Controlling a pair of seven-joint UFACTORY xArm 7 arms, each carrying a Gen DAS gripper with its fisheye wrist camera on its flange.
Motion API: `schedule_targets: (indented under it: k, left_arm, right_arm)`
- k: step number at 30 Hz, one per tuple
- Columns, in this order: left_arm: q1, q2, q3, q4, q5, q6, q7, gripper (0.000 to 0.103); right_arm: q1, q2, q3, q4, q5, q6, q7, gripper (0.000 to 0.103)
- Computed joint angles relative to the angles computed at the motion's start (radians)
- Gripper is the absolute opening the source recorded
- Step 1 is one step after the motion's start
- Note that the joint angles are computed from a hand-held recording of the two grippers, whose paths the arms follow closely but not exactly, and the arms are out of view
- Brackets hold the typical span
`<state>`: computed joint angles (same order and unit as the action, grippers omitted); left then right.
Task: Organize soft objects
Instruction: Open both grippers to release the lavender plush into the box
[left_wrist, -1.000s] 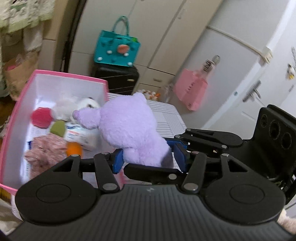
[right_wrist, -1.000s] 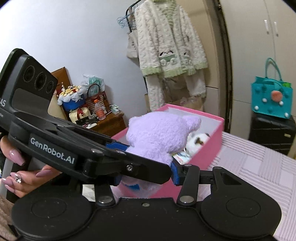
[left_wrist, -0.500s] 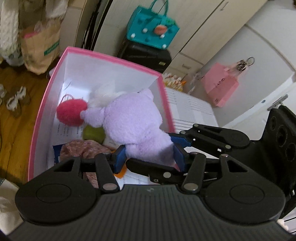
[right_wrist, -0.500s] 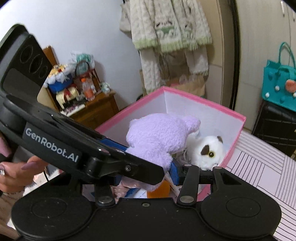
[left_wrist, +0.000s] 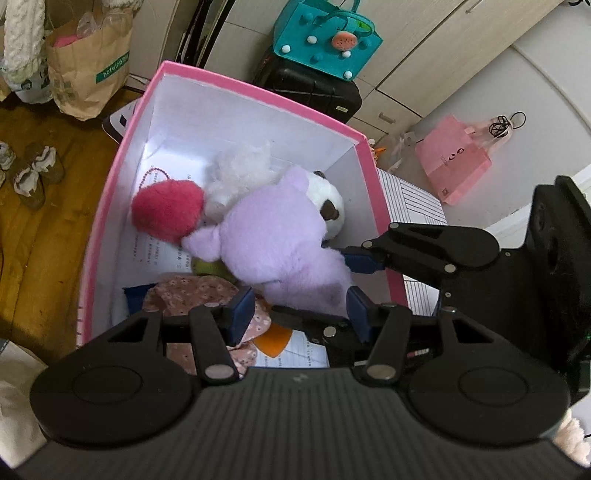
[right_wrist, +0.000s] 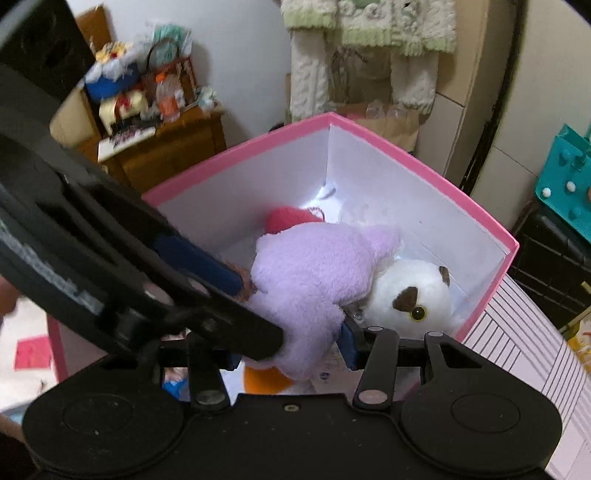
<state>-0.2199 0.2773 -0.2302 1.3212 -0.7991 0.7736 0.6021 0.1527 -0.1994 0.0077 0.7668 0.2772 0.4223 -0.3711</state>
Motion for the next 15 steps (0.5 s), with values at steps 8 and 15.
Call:
schedule_targets:
  k: [8,15]
  left_arm:
    - [-0.006,0.01,-0.002,0.018,0.006,-0.057,0.011,0.055]
    - [-0.039,0.055,-0.006,0.056,0.131,-0.106,-0.064,0.054]
  right_arm:
    - [-0.032,-0.025,0.03,0.002,-0.161,0.034,0.029,0.061]
    - [-0.055,-0.109,0.044,-0.085,-0.259,-0.061,0.125,0.069]
